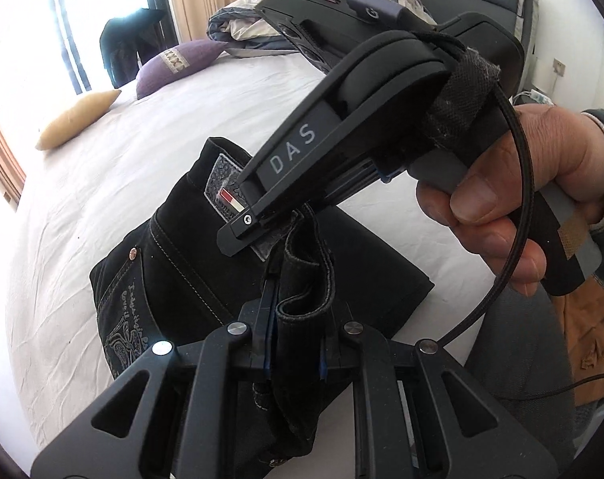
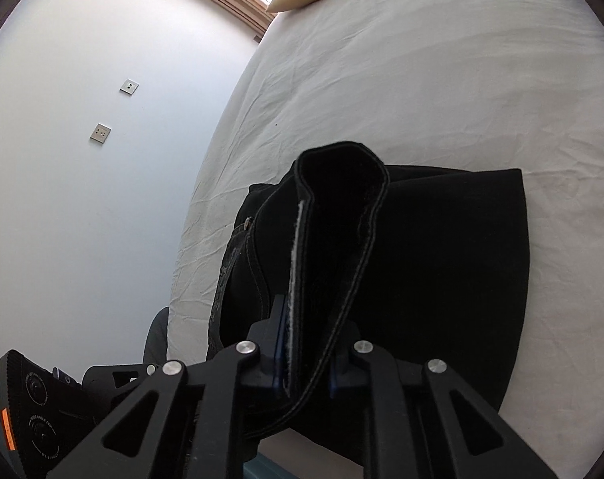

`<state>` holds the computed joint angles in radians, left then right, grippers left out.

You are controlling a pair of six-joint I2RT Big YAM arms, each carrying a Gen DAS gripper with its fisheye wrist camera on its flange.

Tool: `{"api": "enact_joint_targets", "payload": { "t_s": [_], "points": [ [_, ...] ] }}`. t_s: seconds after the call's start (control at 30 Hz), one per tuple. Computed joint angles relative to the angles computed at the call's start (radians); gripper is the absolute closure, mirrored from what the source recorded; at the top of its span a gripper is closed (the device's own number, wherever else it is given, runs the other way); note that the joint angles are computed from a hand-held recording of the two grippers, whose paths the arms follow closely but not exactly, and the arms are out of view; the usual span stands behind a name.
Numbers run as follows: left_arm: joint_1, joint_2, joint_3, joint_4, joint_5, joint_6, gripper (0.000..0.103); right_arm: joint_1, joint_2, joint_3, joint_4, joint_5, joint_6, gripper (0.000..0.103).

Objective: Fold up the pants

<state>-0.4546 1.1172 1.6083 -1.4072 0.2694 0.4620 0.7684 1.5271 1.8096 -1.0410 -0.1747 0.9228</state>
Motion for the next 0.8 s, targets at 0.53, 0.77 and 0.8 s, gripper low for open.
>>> {"api": "enact_joint_targets", "payload": {
  "t_s": [0.53,0.77,0.8],
  "points": [
    [-0.154,0.06,-0.096,0.099,-0.109,-0.025,0.089,-0.098,-0.107,-0.301,0.271,-0.086,0.052,0.087],
    [-0.136,0.075,-0.104,0.119,-0.093,-0.006,0.089,-0.089,-0.146,-0.367,0.323,-0.063,0.073,0.087],
    [-0.134,0.071,-0.112,0.121,-0.087,-0.009,0.089,-0.088,-0.151,-0.377,0.333,-0.062,0.085,0.087]
  ]
}}
